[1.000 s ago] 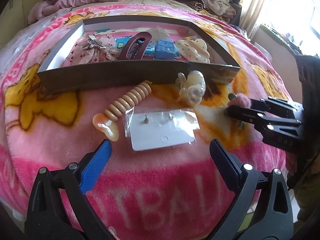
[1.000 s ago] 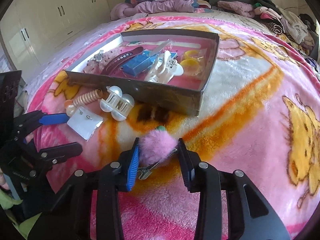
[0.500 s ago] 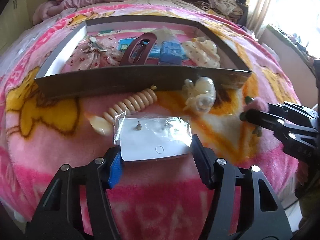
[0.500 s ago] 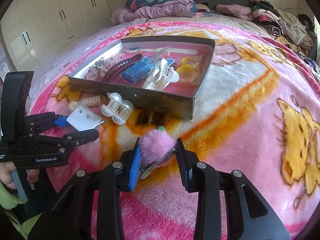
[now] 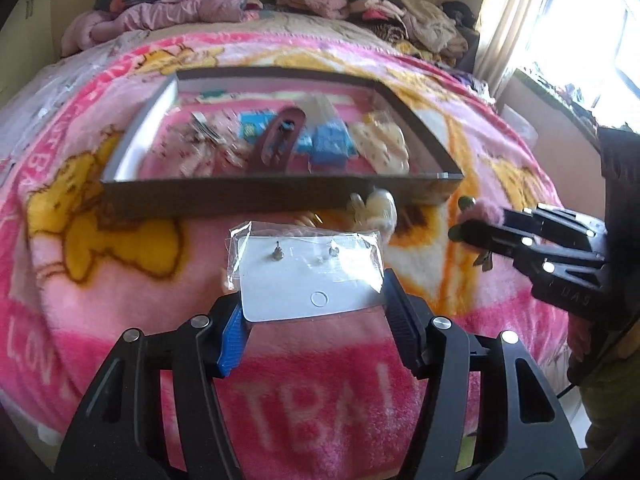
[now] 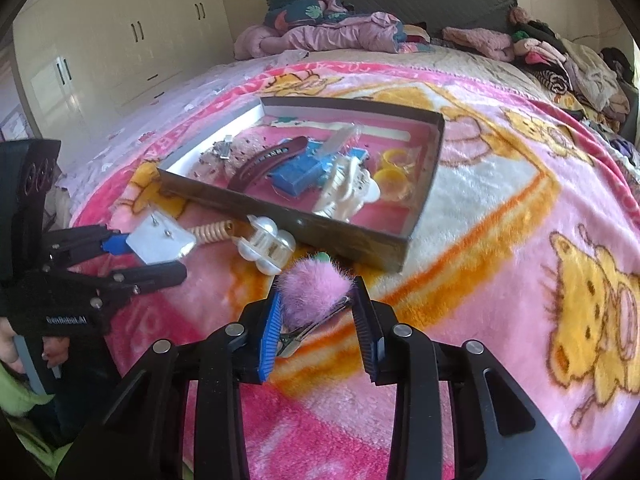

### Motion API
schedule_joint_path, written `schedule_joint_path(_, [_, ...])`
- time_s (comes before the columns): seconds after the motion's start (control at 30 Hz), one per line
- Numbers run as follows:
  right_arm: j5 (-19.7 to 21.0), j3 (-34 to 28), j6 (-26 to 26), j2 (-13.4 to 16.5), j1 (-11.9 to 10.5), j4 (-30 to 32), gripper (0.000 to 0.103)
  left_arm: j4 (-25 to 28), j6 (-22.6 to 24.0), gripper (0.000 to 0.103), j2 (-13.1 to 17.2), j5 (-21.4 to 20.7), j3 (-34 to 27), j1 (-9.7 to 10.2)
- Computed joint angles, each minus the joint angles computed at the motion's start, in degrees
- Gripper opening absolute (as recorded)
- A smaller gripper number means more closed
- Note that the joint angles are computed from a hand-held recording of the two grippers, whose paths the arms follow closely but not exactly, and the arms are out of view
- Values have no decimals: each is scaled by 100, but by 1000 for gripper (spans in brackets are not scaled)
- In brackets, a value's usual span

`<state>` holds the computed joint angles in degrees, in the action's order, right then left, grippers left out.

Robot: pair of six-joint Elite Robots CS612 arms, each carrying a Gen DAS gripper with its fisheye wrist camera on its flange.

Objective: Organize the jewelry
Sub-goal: 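Carry the earring bag left while the right tool carries the pom-pom clip into the tray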

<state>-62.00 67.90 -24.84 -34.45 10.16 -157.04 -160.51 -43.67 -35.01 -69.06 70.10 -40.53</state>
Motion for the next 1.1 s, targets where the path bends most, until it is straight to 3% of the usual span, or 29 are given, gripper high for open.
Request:
schedule_joint_path(0.57, [113,-196,-57,28,152,-129,32,-421,-199,51,-197,390,319,104])
schedule_joint_path(1.1, [95,-496,221,162,181,-405,32,-398,-59,51,-167,506,100,243])
